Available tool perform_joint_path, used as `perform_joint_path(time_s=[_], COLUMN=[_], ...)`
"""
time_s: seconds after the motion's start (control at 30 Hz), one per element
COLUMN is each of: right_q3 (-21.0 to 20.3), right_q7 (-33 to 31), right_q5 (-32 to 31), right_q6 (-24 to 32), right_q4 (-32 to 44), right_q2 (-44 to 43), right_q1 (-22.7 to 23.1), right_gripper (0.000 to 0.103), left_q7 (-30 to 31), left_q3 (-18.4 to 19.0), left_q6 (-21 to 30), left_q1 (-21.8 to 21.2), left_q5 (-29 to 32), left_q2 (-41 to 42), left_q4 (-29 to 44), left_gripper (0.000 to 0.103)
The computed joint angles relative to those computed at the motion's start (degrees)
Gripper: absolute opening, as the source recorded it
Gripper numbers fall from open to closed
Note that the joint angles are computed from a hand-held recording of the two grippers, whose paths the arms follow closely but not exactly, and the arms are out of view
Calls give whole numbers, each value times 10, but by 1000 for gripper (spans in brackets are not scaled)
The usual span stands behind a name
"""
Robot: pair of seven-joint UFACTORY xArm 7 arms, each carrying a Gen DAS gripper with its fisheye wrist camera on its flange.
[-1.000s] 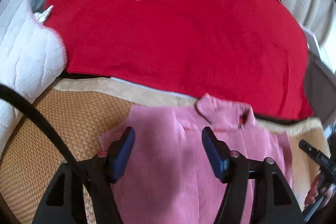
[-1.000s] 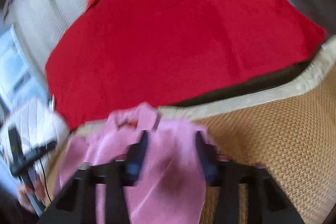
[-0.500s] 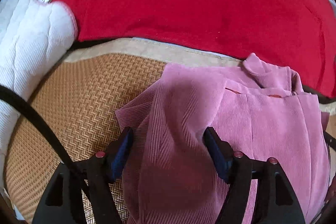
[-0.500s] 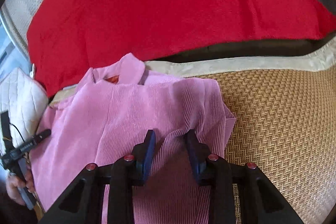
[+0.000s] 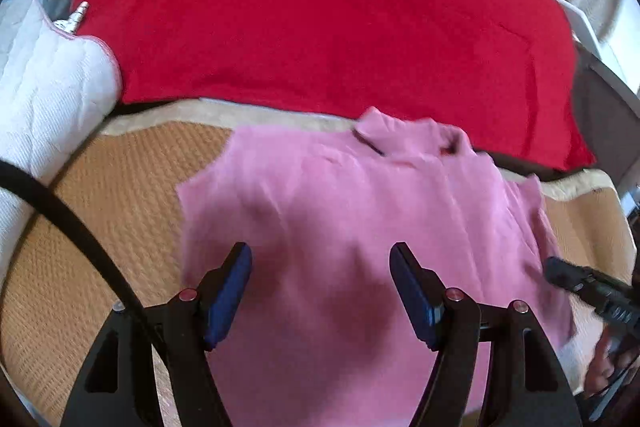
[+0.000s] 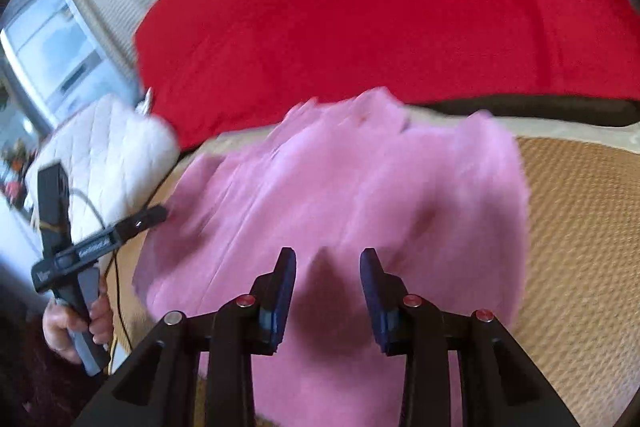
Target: Fold large clothes
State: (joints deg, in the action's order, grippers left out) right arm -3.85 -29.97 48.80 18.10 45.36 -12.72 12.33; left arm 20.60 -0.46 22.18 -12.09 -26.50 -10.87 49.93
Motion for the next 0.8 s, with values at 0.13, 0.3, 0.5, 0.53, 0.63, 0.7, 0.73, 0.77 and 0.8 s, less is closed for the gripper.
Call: perform_joint_path(time_s=[0.13, 0.3, 0.5, 0.53, 0.63, 0.7, 0.73, 0.77, 0.8], right_q3=[24, 35, 7, -4, 9, 40, 46, 41, 38], right_q7=[47, 115, 117, 98, 112, 171, 190, 190, 189], right_q5=[-39, -109, -108, -92, -119, -183, -204, -204, -206], right_q6=[-14, -44, -63, -72, -76, -61, -54, -56, -56], right_q4=[-36, -61, -77, -78, -80, -75, -70, -69, -70], right_q2=[-14, -10, -40, -45, -44, -25, -13, -7, -11], right_q1=[2, 3, 48, 68, 70, 34, 26, 31, 33], right_gripper=[37, 38, 37, 37, 37, 36, 36, 36, 36], left_q7=[-46, -118, -130, -126, -145, -169, -183, -191, -197], left_q3=[-28, -49, -33, -26, -32, -42, -49, -51, -53], left_q6=[-12, -14, -19, -22, -29, -38, -37, -37, -38], left_q1=[9, 27, 12, 5, 12, 23, 30, 33, 34], left_q5=[68, 179, 196, 182, 188, 209, 222, 232, 241], left_q2=[-19, -16, -40, -49, -75, -85, -86, -84, -83], left_q4=[-36, -69, -89, -95, -119, -133, -137, -137, -138], left_gripper=[72, 73, 74, 74, 74, 74, 74, 74, 74])
